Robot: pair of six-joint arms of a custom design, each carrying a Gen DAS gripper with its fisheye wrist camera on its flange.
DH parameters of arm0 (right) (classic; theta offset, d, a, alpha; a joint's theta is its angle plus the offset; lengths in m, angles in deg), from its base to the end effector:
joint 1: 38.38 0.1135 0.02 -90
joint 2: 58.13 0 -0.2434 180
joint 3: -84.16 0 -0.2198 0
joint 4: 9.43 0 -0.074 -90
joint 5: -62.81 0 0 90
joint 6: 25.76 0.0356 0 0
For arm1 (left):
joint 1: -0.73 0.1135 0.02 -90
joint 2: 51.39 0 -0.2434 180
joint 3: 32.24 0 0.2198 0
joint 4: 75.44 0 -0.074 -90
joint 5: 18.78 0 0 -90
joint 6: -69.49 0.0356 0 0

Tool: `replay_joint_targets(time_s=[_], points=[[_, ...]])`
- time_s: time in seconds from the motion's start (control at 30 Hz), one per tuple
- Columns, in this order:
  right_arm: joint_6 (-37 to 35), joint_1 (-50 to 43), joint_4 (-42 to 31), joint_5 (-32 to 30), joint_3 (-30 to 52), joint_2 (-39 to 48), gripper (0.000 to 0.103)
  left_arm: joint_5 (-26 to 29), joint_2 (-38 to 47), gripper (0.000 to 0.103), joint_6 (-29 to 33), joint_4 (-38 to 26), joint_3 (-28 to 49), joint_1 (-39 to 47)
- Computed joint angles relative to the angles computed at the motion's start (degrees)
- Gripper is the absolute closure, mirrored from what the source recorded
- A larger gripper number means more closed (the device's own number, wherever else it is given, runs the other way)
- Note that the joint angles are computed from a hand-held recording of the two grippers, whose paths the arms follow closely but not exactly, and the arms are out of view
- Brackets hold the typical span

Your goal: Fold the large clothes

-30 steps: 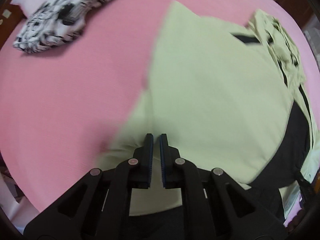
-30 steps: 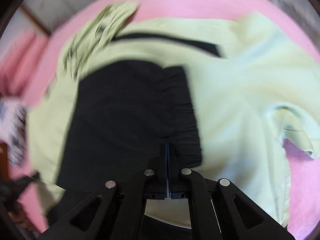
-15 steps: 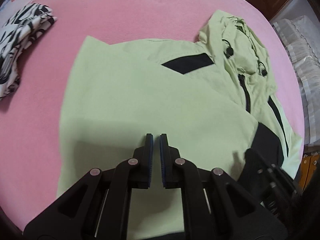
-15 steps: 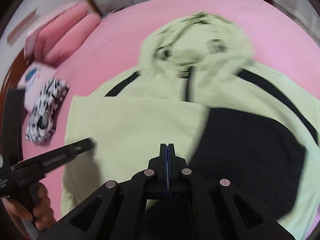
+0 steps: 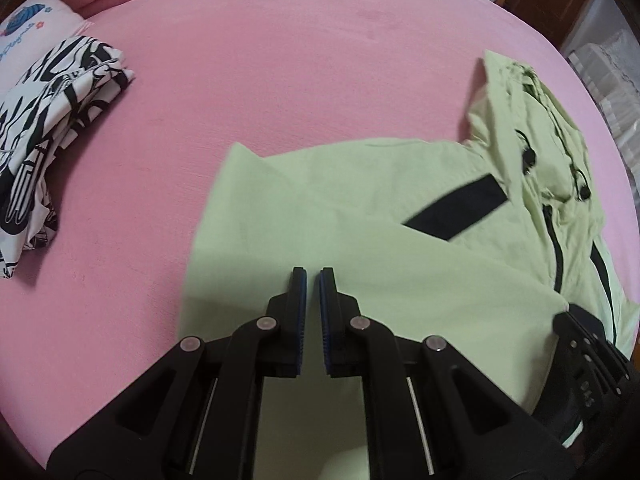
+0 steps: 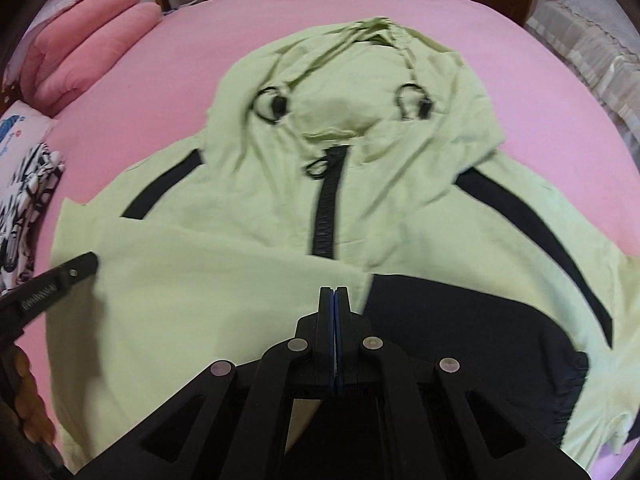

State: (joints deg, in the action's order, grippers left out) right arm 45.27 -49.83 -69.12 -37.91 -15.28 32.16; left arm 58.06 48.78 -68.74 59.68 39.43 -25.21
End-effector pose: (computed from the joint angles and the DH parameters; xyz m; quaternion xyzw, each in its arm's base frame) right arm 0.2720 -0.0483 0.2177 -0.0809 0.9764 0.0420 0.1957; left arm 0.2618 -0.1184 0.1441 -0.2063 0.9612 0.0039 0.1829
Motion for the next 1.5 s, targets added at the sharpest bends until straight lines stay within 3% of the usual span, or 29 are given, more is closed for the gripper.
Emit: replay_joint_targets(time_s=[0.07, 0.2, 0.33, 0.43, 0.53, 0.6, 0.7, 0.87, 1.03, 1.2, 1.23, 1.4, 1.5], points=[[-2.78, -3.74, -3.61, -3.13, 3.58, 1.86, 0.102, -0.21, -0.86, 0.097, 0.50, -0.06, -0.90, 1.44], [-5.31, -3.78, -3.91, -3.02, 4.10, 1.68, 0.102, -0.21, -1.56, 0.097, 0.33, 0.73, -2.29, 3.30], [-4.50, -1.62, 1.50, 6.73, 0.15, -0.98, 0.102, -0.94, 1.15, 0.097, -0.03, 0.59, -0.44, 3.71], [-5.96, -8.27, 0.52, 5.45, 3.45, 3.66, 0.102, -3.10, 1.68, 0.097, 1.85, -0.61, 0.14, 4.12], [-10.76, -13.10, 8.41, 11.89, 1.37, 3.91, 0.102, -8.13, 4.20, 0.097, -0.01, -5.06, 3.08, 4.06], [-12.13, -17.13, 10.42, 13.65, 2.79, 5.50, 0.102, -7.77, 1.64, 0.097, -0.26, -3.42, 0.07, 5.78], [-11.38, -23.80, 4.20, 7.82, 10.70, 9.47, 0.102, -6.19, -1.76, 0.097, 0.28, -2.29, -2.55, 7.54], [-13.56, -27.05, 5.01, 9.26, 9.51, 4.82, 0.102, -6.46, -7.06, 0.097, -0.35, -9.18, -1.68, 2.47], [-14.81, -33.11, -6.85, 4.91, 10.27, -1.56, 0.102, -2.05, -15.04, 0.097, -6.00, -12.92, -4.69, -9.80], [-28.76, -51.37, -22.88, -2.05, 10.16, -9.37, 0.096, 3.46, -15.02, 0.097, -15.63, -16.19, -2.95, -24.58], [-32.08, -56.05, -26.10, -3.17, 11.16, -9.19, 0.095, 4.47, -14.86, 0.097, -17.42, -16.66, -2.32, -27.34], [-41.97, -74.03, -35.18, -3.43, 15.13, -4.51, 0.068, 8.33, -10.97, 0.097, -23.69, -19.13, 3.43, -39.53], [-41.97, -80.51, -38.28, -2.74, 19.69, 2.05, 0.064, 10.13, -6.58, 0.096, -26.62, -20.98, 8.59, -45.72]])
